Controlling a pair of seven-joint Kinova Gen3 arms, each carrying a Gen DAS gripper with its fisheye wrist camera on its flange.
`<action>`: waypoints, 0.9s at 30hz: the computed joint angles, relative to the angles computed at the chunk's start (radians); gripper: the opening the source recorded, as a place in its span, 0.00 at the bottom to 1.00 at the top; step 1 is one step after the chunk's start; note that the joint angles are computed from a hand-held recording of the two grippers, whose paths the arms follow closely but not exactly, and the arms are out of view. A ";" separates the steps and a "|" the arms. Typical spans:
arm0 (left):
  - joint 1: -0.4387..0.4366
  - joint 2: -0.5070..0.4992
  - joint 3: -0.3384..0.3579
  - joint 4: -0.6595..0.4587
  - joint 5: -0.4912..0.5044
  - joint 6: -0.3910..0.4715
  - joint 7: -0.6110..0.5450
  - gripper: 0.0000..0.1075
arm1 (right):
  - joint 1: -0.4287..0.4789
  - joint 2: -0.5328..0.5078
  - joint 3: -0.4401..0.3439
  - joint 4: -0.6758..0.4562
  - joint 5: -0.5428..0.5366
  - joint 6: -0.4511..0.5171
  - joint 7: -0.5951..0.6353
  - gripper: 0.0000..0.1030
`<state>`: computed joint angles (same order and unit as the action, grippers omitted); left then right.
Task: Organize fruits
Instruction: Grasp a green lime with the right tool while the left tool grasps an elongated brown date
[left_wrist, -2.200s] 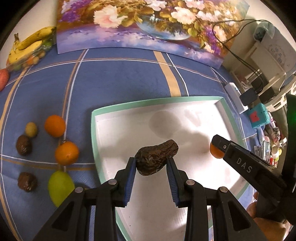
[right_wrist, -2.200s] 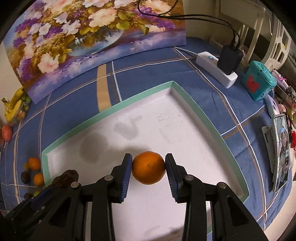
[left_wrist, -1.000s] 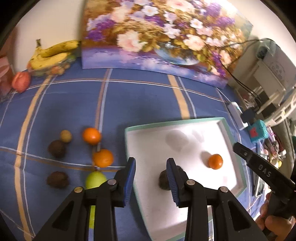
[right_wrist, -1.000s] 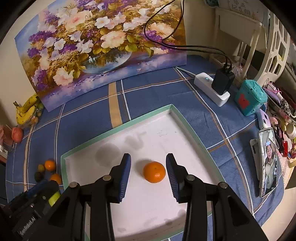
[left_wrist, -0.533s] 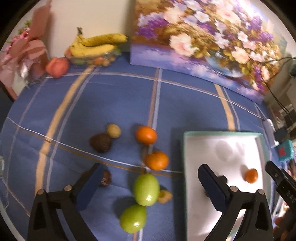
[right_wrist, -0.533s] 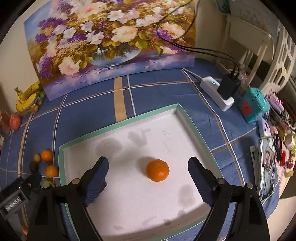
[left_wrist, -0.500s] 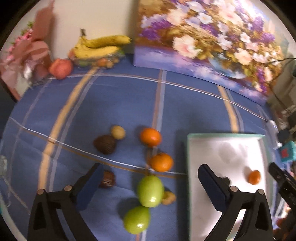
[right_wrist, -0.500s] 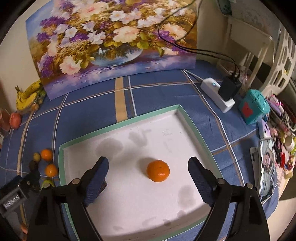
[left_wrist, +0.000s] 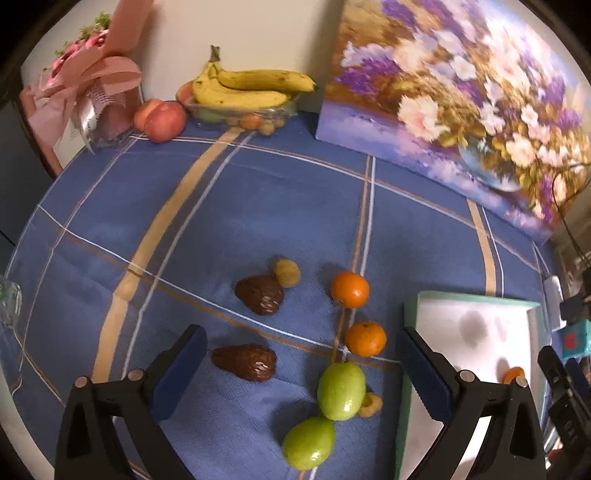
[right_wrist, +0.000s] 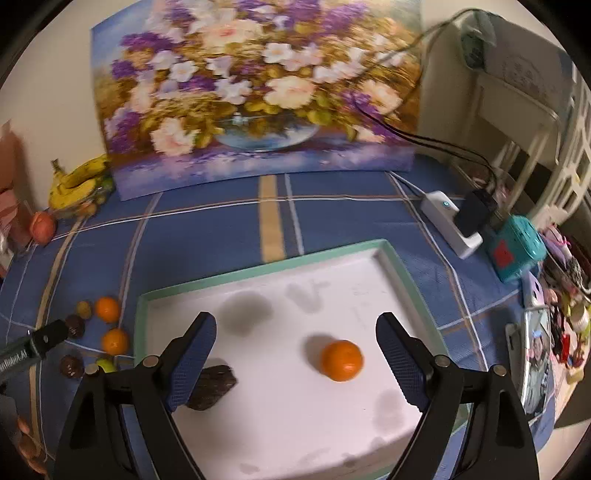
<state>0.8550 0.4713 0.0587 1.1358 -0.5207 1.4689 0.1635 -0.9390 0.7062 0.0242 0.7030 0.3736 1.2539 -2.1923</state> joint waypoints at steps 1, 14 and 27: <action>0.006 -0.003 -0.004 0.002 -0.009 0.011 0.004 0.96 | -0.008 -0.006 0.000 0.015 0.009 -0.024 0.004 0.86; 0.032 -0.092 0.029 0.127 -0.134 0.124 0.052 0.96 | -0.014 0.044 -0.068 -0.070 -0.122 -0.075 0.044 0.86; -0.115 -0.324 0.165 0.447 -0.118 -0.098 0.302 0.96 | -0.026 0.167 -0.099 -0.312 -0.315 0.021 0.149 0.86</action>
